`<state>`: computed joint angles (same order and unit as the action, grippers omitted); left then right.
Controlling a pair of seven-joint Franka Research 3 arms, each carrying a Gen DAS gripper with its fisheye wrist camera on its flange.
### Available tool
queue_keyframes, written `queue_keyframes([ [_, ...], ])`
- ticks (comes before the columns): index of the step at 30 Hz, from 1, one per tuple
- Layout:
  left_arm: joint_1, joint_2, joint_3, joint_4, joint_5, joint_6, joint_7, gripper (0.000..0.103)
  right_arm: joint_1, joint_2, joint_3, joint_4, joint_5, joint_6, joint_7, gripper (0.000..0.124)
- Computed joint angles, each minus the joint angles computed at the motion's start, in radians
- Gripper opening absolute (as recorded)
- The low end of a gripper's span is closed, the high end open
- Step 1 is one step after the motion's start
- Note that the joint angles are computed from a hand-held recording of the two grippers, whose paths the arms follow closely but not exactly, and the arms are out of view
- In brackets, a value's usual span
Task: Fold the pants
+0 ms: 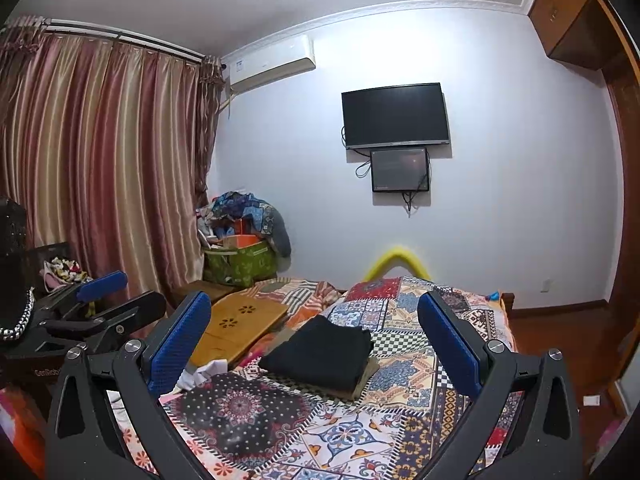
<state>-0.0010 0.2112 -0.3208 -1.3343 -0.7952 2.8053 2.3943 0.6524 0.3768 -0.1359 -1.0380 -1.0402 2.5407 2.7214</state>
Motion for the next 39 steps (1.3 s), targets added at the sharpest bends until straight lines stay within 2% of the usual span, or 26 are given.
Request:
queue_keyframes([
  [23,0.002,0.021,-0.007,0.024,0.035,-0.041,-0.028,0.103,0.0,-0.003,0.001,-0.006,0.004,-0.004,0.005,0.103],
  [39,0.005,0.017,-0.005,0.021,0.008,-0.061,-0.015,0.103,-0.003,-0.002,0.003,-0.004,0.009,-0.013,0.009,0.103],
])
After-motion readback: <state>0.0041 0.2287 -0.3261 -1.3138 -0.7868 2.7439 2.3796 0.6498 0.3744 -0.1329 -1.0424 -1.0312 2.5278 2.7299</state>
